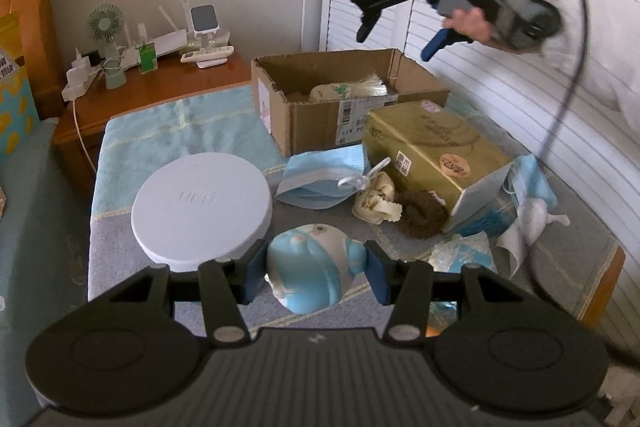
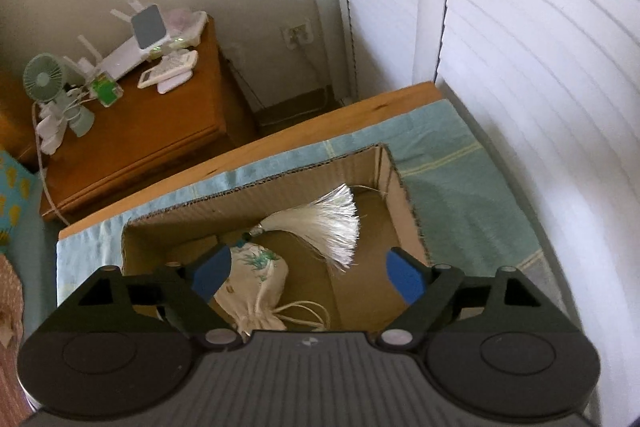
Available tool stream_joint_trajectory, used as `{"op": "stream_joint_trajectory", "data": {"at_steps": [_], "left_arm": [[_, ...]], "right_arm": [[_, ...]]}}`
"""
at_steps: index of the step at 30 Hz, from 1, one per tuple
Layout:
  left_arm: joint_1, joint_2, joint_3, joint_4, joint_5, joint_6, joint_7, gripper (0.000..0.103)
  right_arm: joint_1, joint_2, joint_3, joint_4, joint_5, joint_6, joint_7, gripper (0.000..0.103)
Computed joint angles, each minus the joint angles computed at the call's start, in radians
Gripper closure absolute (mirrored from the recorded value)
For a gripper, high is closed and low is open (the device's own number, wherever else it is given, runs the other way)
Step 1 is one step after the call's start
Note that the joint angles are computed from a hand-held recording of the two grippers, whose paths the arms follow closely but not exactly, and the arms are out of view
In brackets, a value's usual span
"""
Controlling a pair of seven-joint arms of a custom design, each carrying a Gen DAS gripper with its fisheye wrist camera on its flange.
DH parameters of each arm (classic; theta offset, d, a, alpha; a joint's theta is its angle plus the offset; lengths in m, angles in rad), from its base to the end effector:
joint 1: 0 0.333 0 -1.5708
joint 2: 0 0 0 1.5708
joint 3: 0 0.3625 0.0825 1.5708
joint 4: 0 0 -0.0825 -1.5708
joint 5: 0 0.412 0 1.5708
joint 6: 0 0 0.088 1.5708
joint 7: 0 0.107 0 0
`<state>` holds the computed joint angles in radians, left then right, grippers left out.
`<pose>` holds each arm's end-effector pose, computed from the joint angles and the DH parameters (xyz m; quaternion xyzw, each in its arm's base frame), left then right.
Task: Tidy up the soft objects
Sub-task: 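Carry the plush toy with the left gripper and release it into the box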
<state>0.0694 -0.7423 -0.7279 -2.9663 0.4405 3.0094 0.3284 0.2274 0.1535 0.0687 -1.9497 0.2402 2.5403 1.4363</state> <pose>0.2673 -0.2190 0.3830 -0.6952 0.5978 -0.2819 0.2826 0.6314 0.1874 0.4808 -0.7705 0.5929 -0.0687 0.2238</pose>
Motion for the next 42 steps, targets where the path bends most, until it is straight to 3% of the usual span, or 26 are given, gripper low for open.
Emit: {"op": "stream_joint_trajectory", "data": {"at_steps": [8,16,21,28,34,39,42], "left_arm": [[-0.010,0.016,0.004,0.058,0.024,-0.070,0.007,0.052],[0.041,0.068,0.017,0.161,0.113,-0.109,0.021,0.052],[0.133,0.134,0.008,0.251,0.193,-0.096,0.018,0.052],[0.367,0.290,-0.098,0.411,0.397,-0.064,-0.076,0.052],[0.487,0.485,-0.171,0.537,0.578,-0.156,-0.190,0.052],[0.466,0.553,-0.142,0.566,0.656,-0.203,-0.257,0.027],[0.423,0.535,-0.104,0.551,0.658,-0.206,-0.272,0.026]], "right_arm": [[-0.039,-0.132,-0.008,-0.122,0.191,0.055,-0.314,0.002],[-0.016,-0.281,-0.086,-0.275,0.468,0.082,-0.657,0.000],[0.009,-0.358,-0.152,-0.374,0.678,0.092,-0.894,0.000],[0.003,-0.400,-0.189,-0.450,0.818,0.115,-1.082,0.000],[-0.009,-0.415,-0.202,-0.480,0.906,0.110,-1.211,0.000],[-0.020,-0.423,-0.201,-0.501,0.954,0.120,-1.312,0.000],[-0.027,-0.423,-0.198,-0.502,0.971,0.114,-1.336,0.000]]}}
